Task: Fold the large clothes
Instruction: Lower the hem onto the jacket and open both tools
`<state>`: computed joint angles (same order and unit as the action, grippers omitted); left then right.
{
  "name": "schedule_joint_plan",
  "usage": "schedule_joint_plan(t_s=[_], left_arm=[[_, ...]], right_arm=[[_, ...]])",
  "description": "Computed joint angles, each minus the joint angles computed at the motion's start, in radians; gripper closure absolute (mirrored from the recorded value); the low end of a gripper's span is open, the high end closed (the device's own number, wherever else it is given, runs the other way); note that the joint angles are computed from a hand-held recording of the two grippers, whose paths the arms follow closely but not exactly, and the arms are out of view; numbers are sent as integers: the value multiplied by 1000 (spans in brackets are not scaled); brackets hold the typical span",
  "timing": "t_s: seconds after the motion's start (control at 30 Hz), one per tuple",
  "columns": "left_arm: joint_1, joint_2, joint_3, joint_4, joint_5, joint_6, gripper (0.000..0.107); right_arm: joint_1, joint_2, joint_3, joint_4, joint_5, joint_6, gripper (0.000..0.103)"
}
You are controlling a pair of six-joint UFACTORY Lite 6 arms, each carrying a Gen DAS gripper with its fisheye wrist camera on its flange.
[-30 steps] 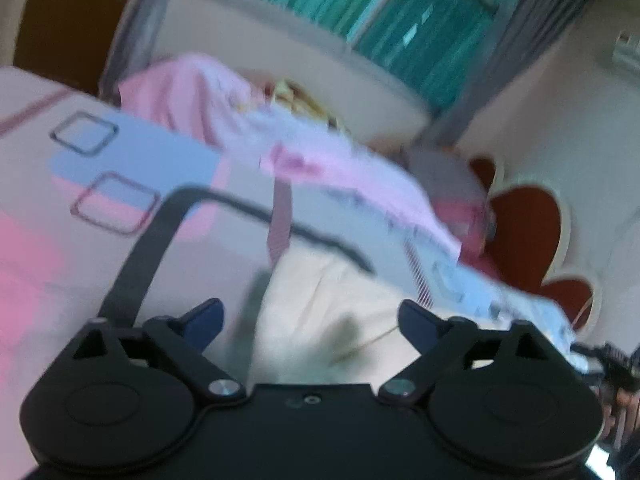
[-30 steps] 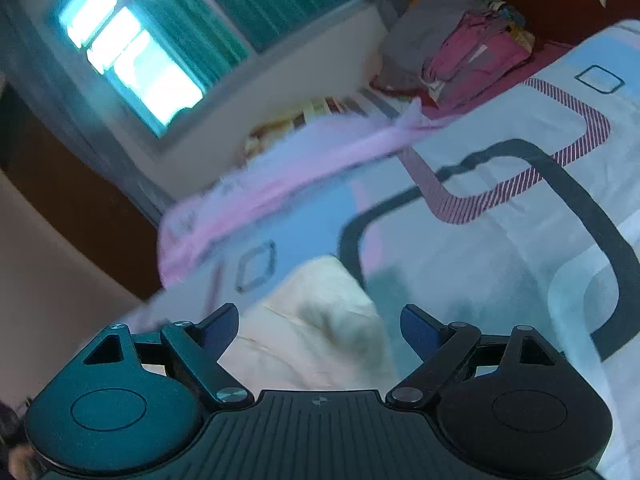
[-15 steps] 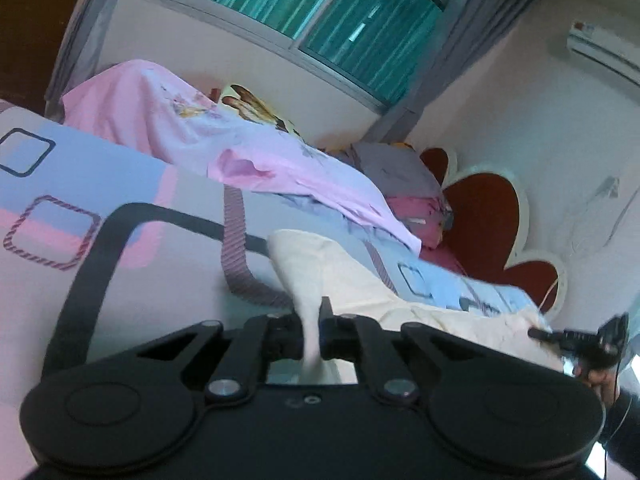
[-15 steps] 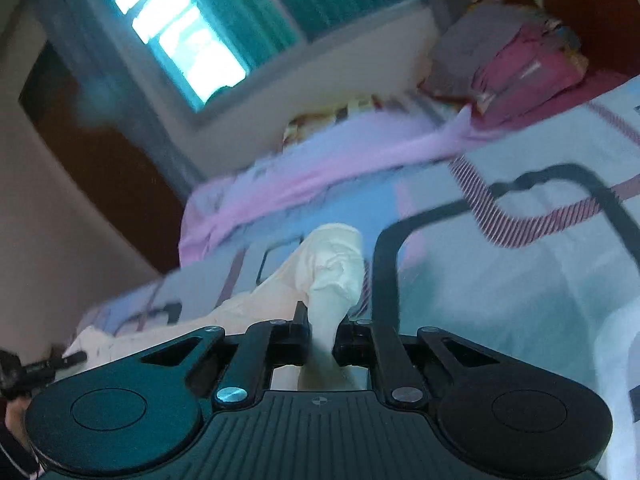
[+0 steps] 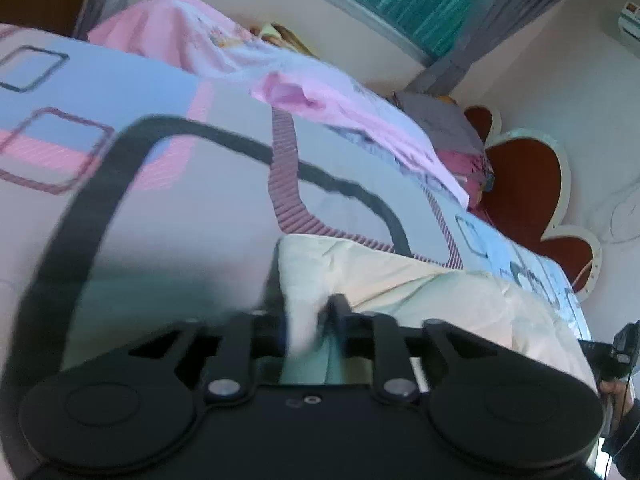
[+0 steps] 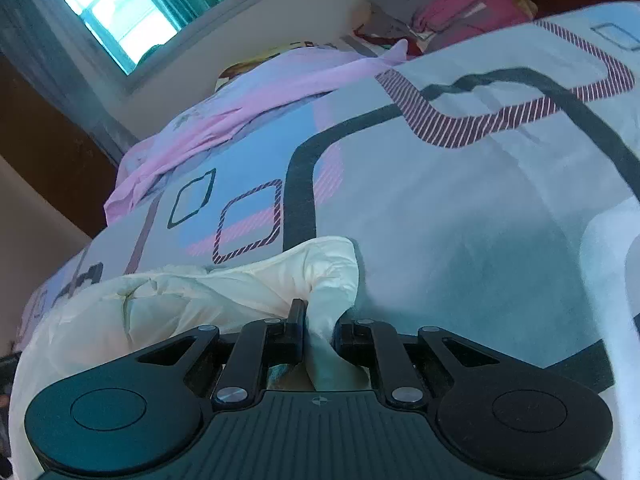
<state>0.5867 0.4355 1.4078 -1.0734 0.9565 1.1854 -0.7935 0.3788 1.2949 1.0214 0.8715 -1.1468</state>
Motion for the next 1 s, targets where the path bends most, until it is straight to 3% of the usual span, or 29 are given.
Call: schedule_joint_plan(t_s=[0.03,0.07,0.1,0.17,0.27,0.3,0.37,0.47,0.53,0.6,0.67,0.77,0.83,0.93,1.0], left_arm=[[4,-29,-15,-3,-25,-6,43],[16,-85,-60,-24,-61,10,27],[32,-174,-130,-61,-95,51,26],[58,-294,-206,-112,-71,122,30],[18,-477,-328,-143,-16,150,32],[-44,-533,-373,-141,-27,132,32],[-191,-612,-439,-114,-104,80,32],[-440,-725,-561,-106,-319,40,32],[-558,-732,-595,-98,-431,9,32],[-636,-691,-609,-58,-524,-33,30],[-652,-640,-631,-107,-576,37,27],[-653,-595,-651,-263,-607,204,26],[-661,-606,-668,-259,-623,212,26],[-651,-639,-684,-188,-608,153,26],[-617,-716,-702,-65,-581,23,28]], right_arm=[[0,-68,-45,1,-57,-4,43],[-14,-152,-109,41,-105,-51,16],[-38,-229,-171,111,-110,-139,15],[-78,-324,-230,163,-37,-232,16],[-39,-482,-330,163,42,-279,29],[3,-532,-366,160,40,-275,29],[103,-635,-445,165,17,-251,29],[275,-760,-549,162,-84,-211,29],[404,-802,-600,99,-195,-153,29],[547,-791,-653,5,-379,-87,29],[596,-780,-693,28,-458,-121,29],[600,-763,-734,191,-497,-304,29],[612,-758,-752,245,-518,-359,29],[598,-774,-754,174,-506,-292,28],[528,-897,-782,76,-440,-209,28]])
